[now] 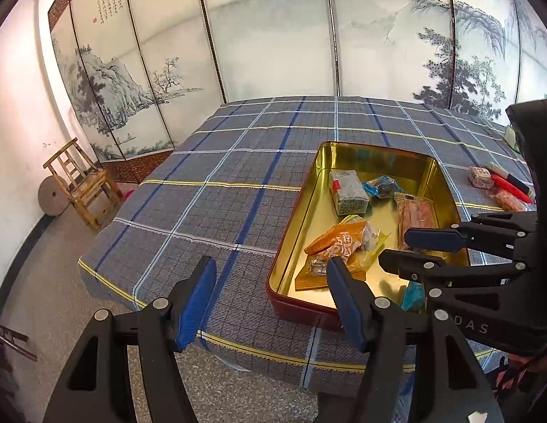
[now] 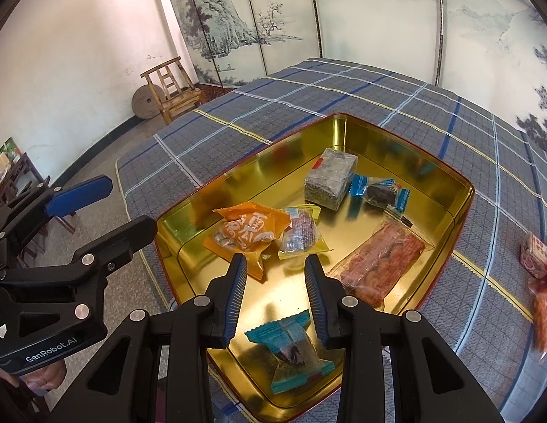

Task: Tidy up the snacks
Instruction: 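Withdraw both grippers from the tin toward the remaining snacks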

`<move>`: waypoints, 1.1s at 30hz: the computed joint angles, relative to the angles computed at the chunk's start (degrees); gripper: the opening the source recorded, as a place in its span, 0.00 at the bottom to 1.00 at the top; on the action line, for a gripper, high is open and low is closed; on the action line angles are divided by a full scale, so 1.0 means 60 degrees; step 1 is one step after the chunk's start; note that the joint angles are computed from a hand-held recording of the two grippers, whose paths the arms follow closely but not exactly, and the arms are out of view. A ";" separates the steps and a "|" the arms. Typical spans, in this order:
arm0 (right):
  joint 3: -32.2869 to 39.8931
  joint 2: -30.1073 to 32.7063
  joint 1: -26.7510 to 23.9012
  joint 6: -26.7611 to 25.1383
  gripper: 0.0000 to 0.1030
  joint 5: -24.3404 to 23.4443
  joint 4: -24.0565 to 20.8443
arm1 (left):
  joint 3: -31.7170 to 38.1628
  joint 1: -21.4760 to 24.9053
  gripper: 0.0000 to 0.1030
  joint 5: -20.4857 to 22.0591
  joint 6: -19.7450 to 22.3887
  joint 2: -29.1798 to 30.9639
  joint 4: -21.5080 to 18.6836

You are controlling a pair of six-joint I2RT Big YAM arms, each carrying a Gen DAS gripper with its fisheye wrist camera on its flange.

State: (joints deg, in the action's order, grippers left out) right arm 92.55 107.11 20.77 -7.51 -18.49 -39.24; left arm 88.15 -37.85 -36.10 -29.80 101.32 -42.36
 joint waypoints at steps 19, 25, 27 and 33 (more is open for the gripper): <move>-0.1855 -0.1480 -0.0546 0.0102 0.35 -0.0170 0.1694 | 0.0096 -0.0023 0.59 -0.0063 0.0000 0.0060 -0.0100; -0.3150 -0.2428 -0.1621 0.0466 0.38 0.0275 0.2688 | -0.0241 -0.0020 0.59 -0.0109 0.0154 -0.0114 0.0230; -0.3377 -0.2567 -0.2163 0.0672 0.41 0.0555 0.2748 | -0.0126 -0.0070 0.59 -0.0142 0.0258 -0.0081 0.0186; -0.3669 -0.2584 -0.3787 0.0957 0.43 0.1478 0.2641 | 0.0299 -0.0324 0.59 -0.0193 0.0782 -0.0014 0.0105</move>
State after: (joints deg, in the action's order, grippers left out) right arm 70.53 91.61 -1.95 -1.77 -9.62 -23.39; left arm 89.95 -39.79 -37.26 -25.10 101.24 -41.74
